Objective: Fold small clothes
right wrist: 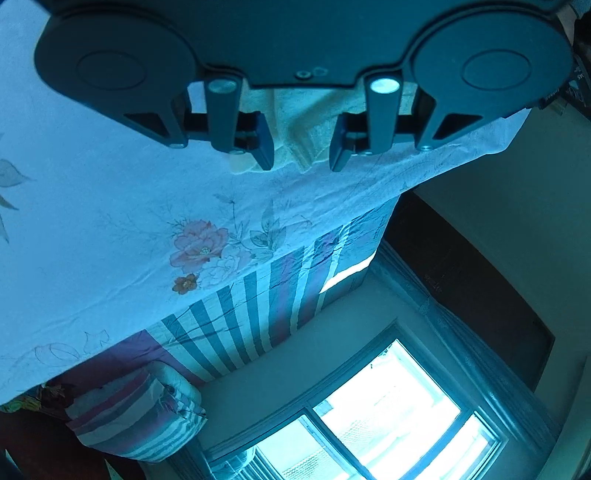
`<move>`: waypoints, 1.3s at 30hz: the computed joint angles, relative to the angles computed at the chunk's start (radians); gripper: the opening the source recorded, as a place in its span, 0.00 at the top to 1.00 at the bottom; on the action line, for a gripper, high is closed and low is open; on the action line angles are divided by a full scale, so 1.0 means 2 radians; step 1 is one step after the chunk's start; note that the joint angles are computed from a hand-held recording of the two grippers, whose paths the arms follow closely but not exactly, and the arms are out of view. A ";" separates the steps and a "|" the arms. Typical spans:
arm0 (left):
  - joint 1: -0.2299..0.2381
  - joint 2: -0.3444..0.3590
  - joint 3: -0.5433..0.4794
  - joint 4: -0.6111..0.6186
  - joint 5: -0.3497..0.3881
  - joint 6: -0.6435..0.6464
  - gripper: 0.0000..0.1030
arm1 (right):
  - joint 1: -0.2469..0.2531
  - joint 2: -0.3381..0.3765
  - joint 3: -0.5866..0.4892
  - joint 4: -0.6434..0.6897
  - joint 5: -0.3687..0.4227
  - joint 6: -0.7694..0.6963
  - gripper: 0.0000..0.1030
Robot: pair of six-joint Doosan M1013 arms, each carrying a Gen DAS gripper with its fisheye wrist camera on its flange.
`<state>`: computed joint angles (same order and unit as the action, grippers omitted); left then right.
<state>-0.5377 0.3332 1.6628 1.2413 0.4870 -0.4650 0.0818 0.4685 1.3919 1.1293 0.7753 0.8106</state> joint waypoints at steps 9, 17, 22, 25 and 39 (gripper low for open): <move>0.017 0.030 -0.063 -0.207 0.012 0.334 0.42 | 0.018 0.027 -0.039 -0.062 0.019 -0.006 0.78; 0.021 0.030 -0.061 -0.224 -0.021 0.347 0.96 | 0.027 0.020 -0.031 -0.079 -0.003 -0.042 0.96; 0.017 0.023 -0.044 -0.146 -0.035 0.263 0.96 | 0.024 0.011 -0.020 -0.055 -0.019 -0.070 0.96; 0.016 0.021 -0.046 -0.145 -0.035 0.266 0.96 | 0.022 0.008 -0.017 -0.043 -0.022 -0.082 0.96; 0.018 0.026 -0.052 -0.198 -0.015 0.317 0.96 | 0.024 0.024 -0.038 -0.085 0.009 -0.023 0.76</move>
